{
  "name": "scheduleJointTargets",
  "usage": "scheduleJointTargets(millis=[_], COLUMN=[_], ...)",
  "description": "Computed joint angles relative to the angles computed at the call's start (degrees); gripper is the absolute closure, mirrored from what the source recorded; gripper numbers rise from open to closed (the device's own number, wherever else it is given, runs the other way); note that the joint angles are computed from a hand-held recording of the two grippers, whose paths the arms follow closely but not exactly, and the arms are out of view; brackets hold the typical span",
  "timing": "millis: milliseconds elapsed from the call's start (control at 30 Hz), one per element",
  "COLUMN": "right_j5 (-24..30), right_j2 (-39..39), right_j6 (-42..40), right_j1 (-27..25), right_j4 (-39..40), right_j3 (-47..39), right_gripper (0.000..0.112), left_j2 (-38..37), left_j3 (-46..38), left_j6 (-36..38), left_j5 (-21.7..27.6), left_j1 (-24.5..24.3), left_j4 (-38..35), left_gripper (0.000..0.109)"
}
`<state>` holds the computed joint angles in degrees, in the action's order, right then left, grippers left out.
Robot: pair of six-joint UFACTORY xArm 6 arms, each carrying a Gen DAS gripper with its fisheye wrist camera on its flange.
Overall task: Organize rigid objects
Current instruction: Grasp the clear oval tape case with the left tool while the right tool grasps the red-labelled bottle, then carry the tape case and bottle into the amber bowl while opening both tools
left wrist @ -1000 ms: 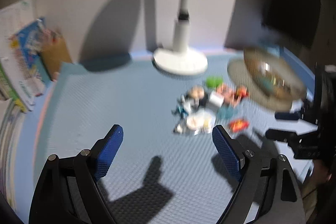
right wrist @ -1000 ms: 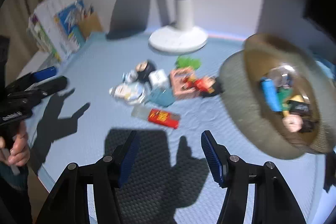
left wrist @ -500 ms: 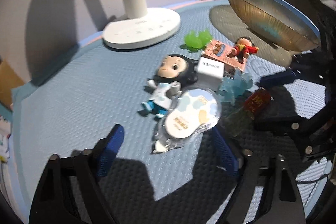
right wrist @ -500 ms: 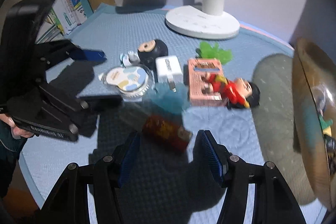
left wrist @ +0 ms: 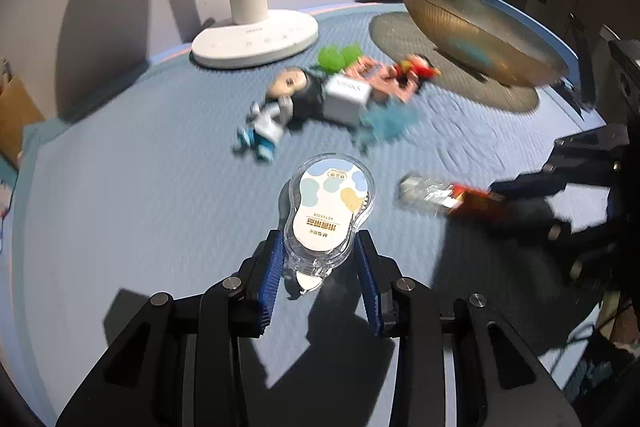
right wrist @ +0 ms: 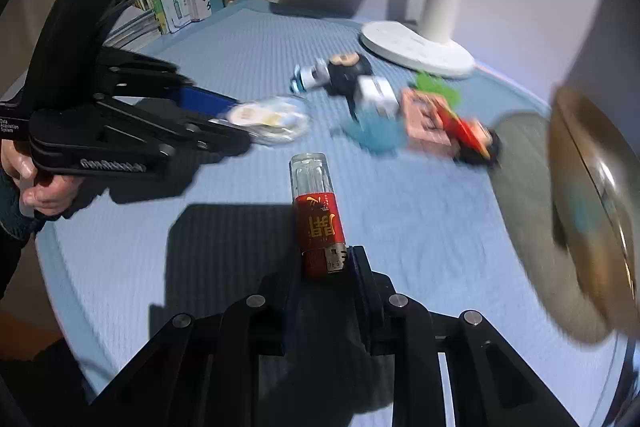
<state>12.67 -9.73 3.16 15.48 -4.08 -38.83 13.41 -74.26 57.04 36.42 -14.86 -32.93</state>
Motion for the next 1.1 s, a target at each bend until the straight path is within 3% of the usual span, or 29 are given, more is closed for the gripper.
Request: scheduleJointTargets(millis=[133, 233, 300, 467, 500, 533, 567, 600, 667, 733, 867, 1033, 1100], right_j5=[1.5, 2.8, 2.3, 3.2, 2.3, 2.1, 1.6, 1.1, 0.2, -0.5, -2.5, -0.7, -0.1], right_j2=[-5.6, -5.1, -3.6, 2.2, 2.7, 2.8, 2.7, 2.4, 1.7, 0.4, -4.8, -11.2, -13.3], right_j6=[-0.1, -0.4, 2.7, 12.5, 15.9, 17.7, 18.3, 17.9, 17.7, 18.7, 11.7, 19.4, 19.7], right_j1=[-0.5, -0.8, -1.2, -0.9, -0.8, -0.7, -0.4, -0.2, 0.1, 0.2, 0.0, -4.7, -7.6], right_j4=[3.4, 6.0, 3.1, -8.8, -13.4, -15.7, -16.6, -16.7, -17.0, -18.0, -8.3, -15.5, -15.0], right_j3=[4.9, 3.9, 2.4, -3.2, -3.4, -3.5, -3.2, -2.8, -1.6, -0.1, 5.7, 11.1, 12.6], right_gripper=[0.089, 0.078, 0.062, 0.062, 0.064, 0.067, 0.076, 0.085, 0.090, 0.090, 0.090, 0.090, 0.090], left_j2=[-4.0, -4.4, -3.7, -1.1, -1.2, -1.4, -1.5, -1.8, -2.4, -2.9, -4.7, -6.3, -6.4], left_j3=[5.2, 6.2, 5.7, 2.8, 3.0, 3.2, 3.2, 3.6, 4.8, 5.3, 6.5, 6.8, 6.5], left_j6=[1.5, -1.0, -3.9, -5.6, -4.9, -3.8, -3.1, -3.0, -2.5, -2.6, -1.4, 0.5, 0.5], left_j5=[-0.3, -2.4, -4.4, -3.7, -4.4, -4.3, -3.9, -4.3, -5.9, -5.7, -5.0, -4.8, -4.9], left_j1=[0.7, 0.0, -0.8, -2.6, -3.0, -3.3, -3.3, -3.4, -3.7, -3.8, -4.1, -5.9, -6.7], left_j4=[-1.2, 1.0, 3.4, 4.7, 4.3, 3.1, 2.4, 2.3, 1.7, 1.2, -1.1, -3.4, -3.7], left_gripper=[0.075, 0.053, 0.044, 0.045, 0.048, 0.059, 0.062, 0.062, 0.062, 0.063, 0.063, 0.063, 0.063])
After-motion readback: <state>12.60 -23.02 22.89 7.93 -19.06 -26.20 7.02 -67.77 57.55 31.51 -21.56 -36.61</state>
